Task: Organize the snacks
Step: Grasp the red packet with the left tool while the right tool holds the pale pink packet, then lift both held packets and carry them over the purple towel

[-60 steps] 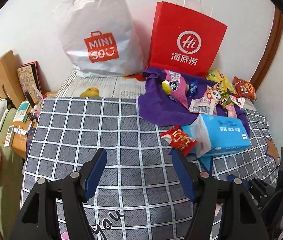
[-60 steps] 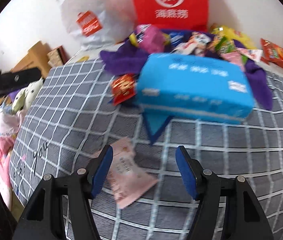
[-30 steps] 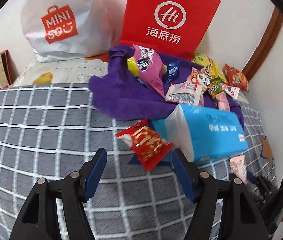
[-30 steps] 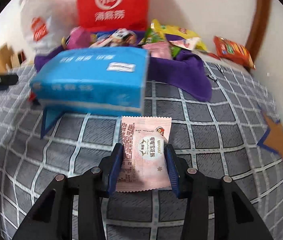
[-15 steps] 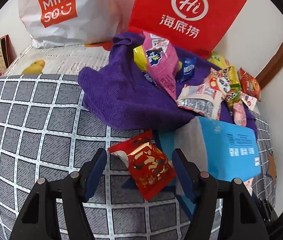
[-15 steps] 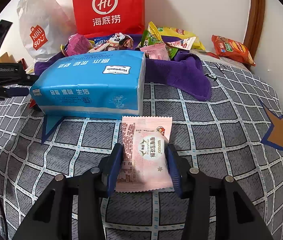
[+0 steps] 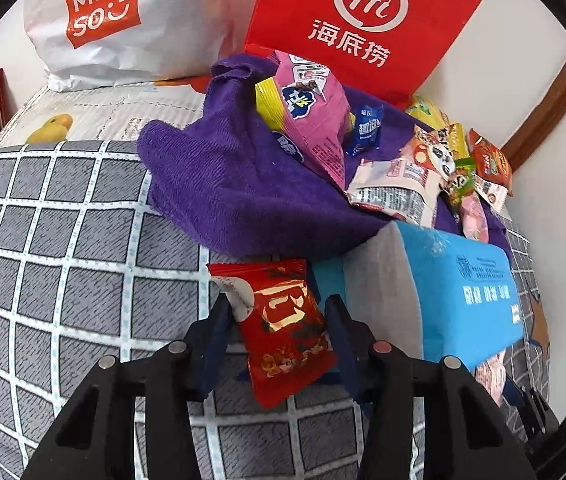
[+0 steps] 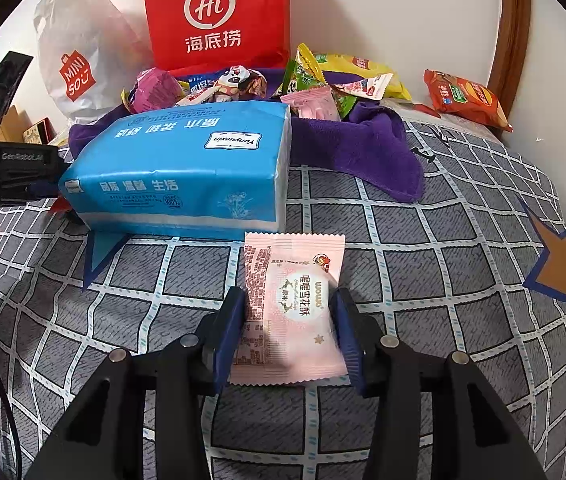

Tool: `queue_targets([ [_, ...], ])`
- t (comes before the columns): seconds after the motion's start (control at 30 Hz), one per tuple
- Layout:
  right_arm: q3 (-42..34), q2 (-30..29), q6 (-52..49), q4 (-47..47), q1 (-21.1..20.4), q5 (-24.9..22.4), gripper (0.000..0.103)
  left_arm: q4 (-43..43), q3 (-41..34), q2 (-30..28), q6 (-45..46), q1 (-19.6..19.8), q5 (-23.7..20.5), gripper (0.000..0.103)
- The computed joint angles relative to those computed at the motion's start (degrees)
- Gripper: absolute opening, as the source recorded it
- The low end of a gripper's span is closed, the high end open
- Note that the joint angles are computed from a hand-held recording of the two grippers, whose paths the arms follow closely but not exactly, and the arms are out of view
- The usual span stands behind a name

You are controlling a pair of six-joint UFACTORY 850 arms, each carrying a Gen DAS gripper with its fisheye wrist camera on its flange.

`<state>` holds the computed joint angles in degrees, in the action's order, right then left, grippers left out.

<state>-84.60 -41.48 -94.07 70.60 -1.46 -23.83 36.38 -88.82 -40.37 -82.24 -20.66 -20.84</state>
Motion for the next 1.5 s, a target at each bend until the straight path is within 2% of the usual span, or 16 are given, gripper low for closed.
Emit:
queue_targets([
  [0.37, -0.1, -0.1, 0.1, 0.0, 0.0, -0.2, 0.047, -3.0, 7.5, 5.8, 3.1, -2.6, 0.3, 0.045],
  [0.47, -0.1, -0.1, 0.0, 0.0, -0.1, -0.3, 0.047, -1.5, 9.0, 6.6, 1.8, -3.5, 0.2, 0.046],
  [0.53, -0.1, -0.1, 0.0, 0.1, -0.1, -0.4, 0.047, 0.3, 8.6, 6.2, 0.4, -3.9, -0.5, 0.047],
  [0.63, 0.0, 0.0, -0.3, 0.4, -0.1, -0.4, 0.047, 0.4, 7.4, 5.1, -0.2, -4.3, -2.2, 0.057],
  [0.8, 0.0, 0.0, -0.4, 0.5, -0.2, -0.4, 0.047, 6.0, 5.1, 3.2, -4.8, -5.6, -6.7, 0.059],
  [0.87, -0.1, -0.1, -0.4, 0.5, -0.2, -0.4, 0.047, 7.5, 4.7, 2.9, -6.2, -5.9, -8.0, 0.057],
  [0.9, -0.1, -0.1, -0.4, 0.5, -0.2, -0.5, 0.047, 8.1, 4.6, 2.7, -6.7, -6.0, -8.7, 0.052],
  [0.93, -0.1, -0.1, -0.4, 0.5, -0.2, -0.5, 0.047, 8.5, 4.4, 2.6, -7.1, -6.2, -9.7, 0.041],
  [0.97, -0.1, -0.1, -0.5, 0.5, -0.2, -0.4, 0.047, 8.2, 4.4, 2.7, -6.9, -6.1, -9.7, 0.040],
  [1.07, 0.0, -0.1, -0.6, 0.7, -0.2, -0.4, 0.047, 7.6, 5.7, 3.9, -6.8, -5.6, -7.2, 0.038],
  [1.23, 0.5, 0.2, -1.5, 1.6, -0.1, 0.2, 0.043, 9.6, 7.2, 6.0, -8.0, -6.1, -6.8, 0.038],
  [1.5, 0.3, 1.2, 3.7, -1.8, -0.9, -2.7, 0.040, 12.3, 9.3, 9.4, -10.0, -6.6, -5.5, 0.039],
])
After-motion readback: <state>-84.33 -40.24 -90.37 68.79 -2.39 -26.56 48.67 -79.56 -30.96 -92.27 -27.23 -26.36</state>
